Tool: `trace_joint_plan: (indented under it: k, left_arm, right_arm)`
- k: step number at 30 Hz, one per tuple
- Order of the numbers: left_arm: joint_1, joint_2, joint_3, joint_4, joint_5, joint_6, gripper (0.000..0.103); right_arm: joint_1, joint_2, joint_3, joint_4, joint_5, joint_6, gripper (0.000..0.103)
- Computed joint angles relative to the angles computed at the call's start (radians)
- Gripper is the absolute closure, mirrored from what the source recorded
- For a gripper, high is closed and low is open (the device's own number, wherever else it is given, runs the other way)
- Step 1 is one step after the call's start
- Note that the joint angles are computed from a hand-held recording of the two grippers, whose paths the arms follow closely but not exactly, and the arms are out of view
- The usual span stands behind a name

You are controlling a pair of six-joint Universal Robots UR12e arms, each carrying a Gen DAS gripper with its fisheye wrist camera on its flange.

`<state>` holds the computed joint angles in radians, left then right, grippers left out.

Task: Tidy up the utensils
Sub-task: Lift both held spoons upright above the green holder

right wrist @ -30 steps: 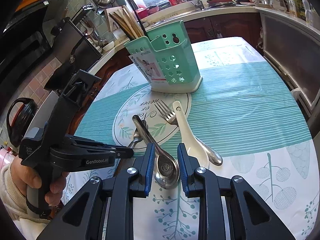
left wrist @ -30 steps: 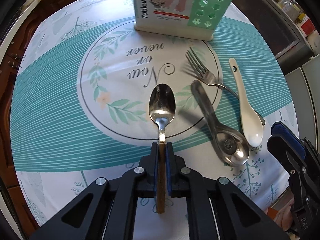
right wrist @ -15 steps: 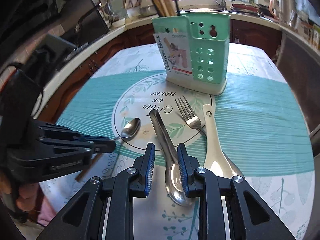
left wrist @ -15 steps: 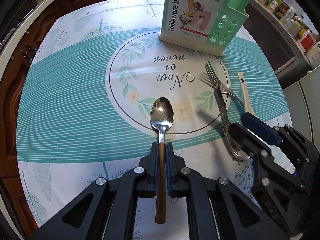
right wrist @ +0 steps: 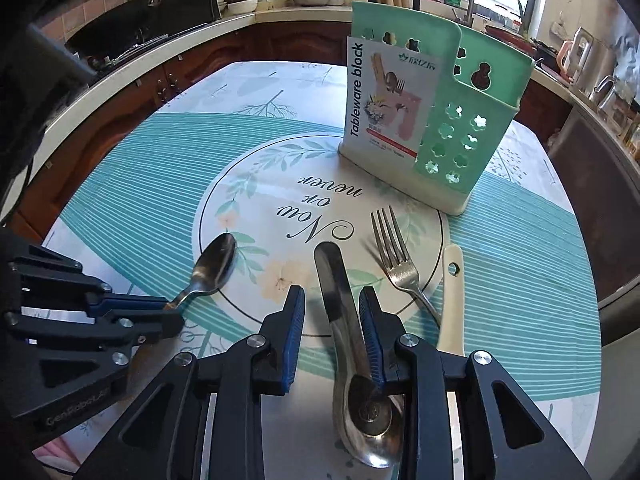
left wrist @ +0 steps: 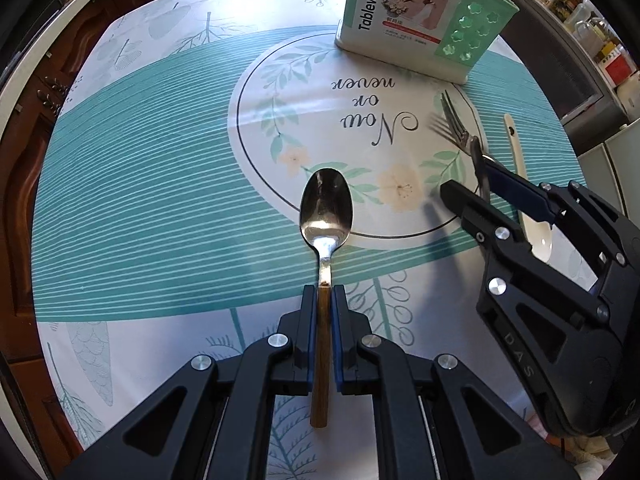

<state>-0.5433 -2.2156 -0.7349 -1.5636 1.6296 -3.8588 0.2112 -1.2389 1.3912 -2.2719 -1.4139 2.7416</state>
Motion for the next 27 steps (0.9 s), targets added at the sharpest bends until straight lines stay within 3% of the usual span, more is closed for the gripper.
trace_joint_plan:
  k: [2, 7, 9, 13, 16, 17, 18, 21, 24, 27]
  left_arm:
    - [0.001, -0.001, 0.006, -0.019, 0.003, 0.008, 0.098]
    - [0.002, -0.022, 0.052, -0.076, 0.019, 0.025, 0.085]
    - [0.004, -0.042, 0.090, -0.108, 0.019, 0.042, 0.082]
    - [0.006, -0.099, 0.200, -0.190, 0.030, 0.067, 0.072]
    - [0.008, -0.134, 0.268, -0.238, 0.033, 0.082, 0.069]
    - [0.007, -0.171, 0.334, -0.272, 0.030, 0.086, 0.069]
    - [0.008, -0.186, 0.364, -0.291, 0.023, 0.092, 0.070]
    - [0.015, -0.241, 0.469, -0.345, -0.011, 0.104, 0.099]
    - [0.020, -0.236, 0.457, -0.333, -0.028, 0.100, 0.100]
    - [0.028, -0.166, 0.318, -0.231, -0.071, 0.080, 0.100]
  right_arm:
    - [-0.001, 0.003, -0.004, 0.004, -0.001, 0.003, 0.086]
    - [-0.029, 0.000, -0.011, 0.047, 0.087, 0.054, 0.090]
    - [-0.047, -0.006, -0.012, 0.071, 0.140, 0.071, 0.090]
    - [-0.101, -0.013, -0.025, 0.151, 0.321, 0.125, 0.090]
    - [-0.127, -0.021, -0.023, 0.180, 0.398, 0.156, 0.090]
    - [-0.138, -0.023, -0.022, 0.189, 0.430, 0.168, 0.091]
    - [-0.146, -0.025, -0.020, 0.192, 0.454, 0.180, 0.091]
    - [-0.163, -0.031, -0.016, 0.198, 0.494, 0.207, 0.092]
    - [-0.176, -0.036, -0.014, 0.197, 0.525, 0.228, 0.092]
    - [-0.187, -0.043, -0.008, 0.194, 0.551, 0.232, 0.096]
